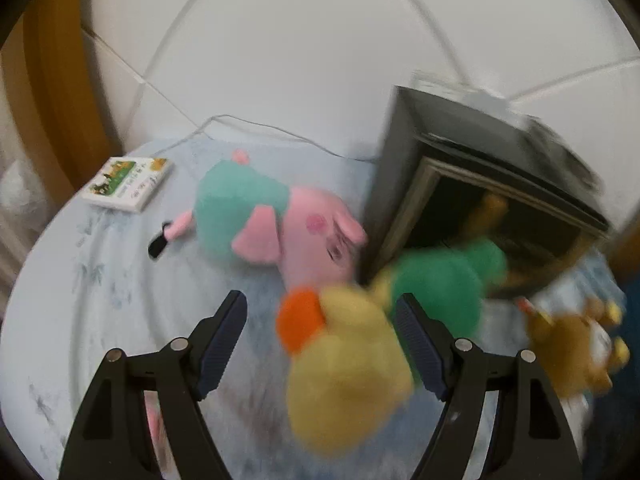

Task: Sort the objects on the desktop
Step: 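Grasp the yellow duck in green frog hood with both grippers and lift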

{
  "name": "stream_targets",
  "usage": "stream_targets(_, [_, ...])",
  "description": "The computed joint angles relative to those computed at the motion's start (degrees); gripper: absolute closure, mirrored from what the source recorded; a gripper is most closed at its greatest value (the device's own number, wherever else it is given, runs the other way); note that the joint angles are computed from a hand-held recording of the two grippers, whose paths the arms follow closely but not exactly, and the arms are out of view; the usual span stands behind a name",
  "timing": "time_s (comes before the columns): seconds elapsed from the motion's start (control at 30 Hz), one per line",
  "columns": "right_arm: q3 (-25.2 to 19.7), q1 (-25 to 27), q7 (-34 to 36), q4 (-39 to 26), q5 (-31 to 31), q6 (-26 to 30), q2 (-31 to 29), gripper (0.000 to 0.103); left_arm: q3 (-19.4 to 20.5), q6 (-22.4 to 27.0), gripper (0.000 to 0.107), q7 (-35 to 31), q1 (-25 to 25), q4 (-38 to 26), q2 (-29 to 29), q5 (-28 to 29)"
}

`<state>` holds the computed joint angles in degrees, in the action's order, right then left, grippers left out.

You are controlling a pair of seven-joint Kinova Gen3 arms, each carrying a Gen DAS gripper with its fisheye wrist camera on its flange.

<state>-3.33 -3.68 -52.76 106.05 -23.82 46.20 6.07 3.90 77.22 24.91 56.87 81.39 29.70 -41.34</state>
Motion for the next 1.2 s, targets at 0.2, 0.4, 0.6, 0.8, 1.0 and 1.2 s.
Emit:
stream_targets(0.2, [-0.2, 0.8, 1.1, -0.9, -0.9, 0.5, 2.0, 0.0, 2.7, -4.4, 0.031, -2.9, -3.0, 0.1, 2.3, -2.2])
stream_targets(0.4, [-0.3, 2.0, 3.8, 0.3, -3.1, 1.6, 1.5, 0.0, 1.7, -5.2, 0.026, -2.4, 7.8, 0.4, 2.4, -2.8])
stream_targets(0.6, [-0.2, 2.5, 7.2, 2.8, -4.8, 3.6, 1.2, 0.0, 2.5, -9.2, 0.026, -0.6, 11.7, 0.5, 3.8, 1.2])
stream_targets(0.8, [-0.2, 2.2, 9.0, 4.6, -5.1, 4.5, 2.3, 0.0, 1.7, -9.4, 0.026, -2.0, 12.8, -2.8, 6.5, 4.2])
stream_targets(1.0, [-1.2, 1.7, 11.6, 5.6, -6.5, 5.0, 3.0, 0.0, 0.9, -11.3, 0.025, 0.3, 13.4, -1.6, 6.0, 6.2])
stream_targets(1.2, [-2.4, 0.0, 13.0, 6.0, -6.9, 3.9, 4.5, 0.0, 0.8, -12.6, 0.02, 0.0, 13.0, -1.0, 6.2, 7.0])
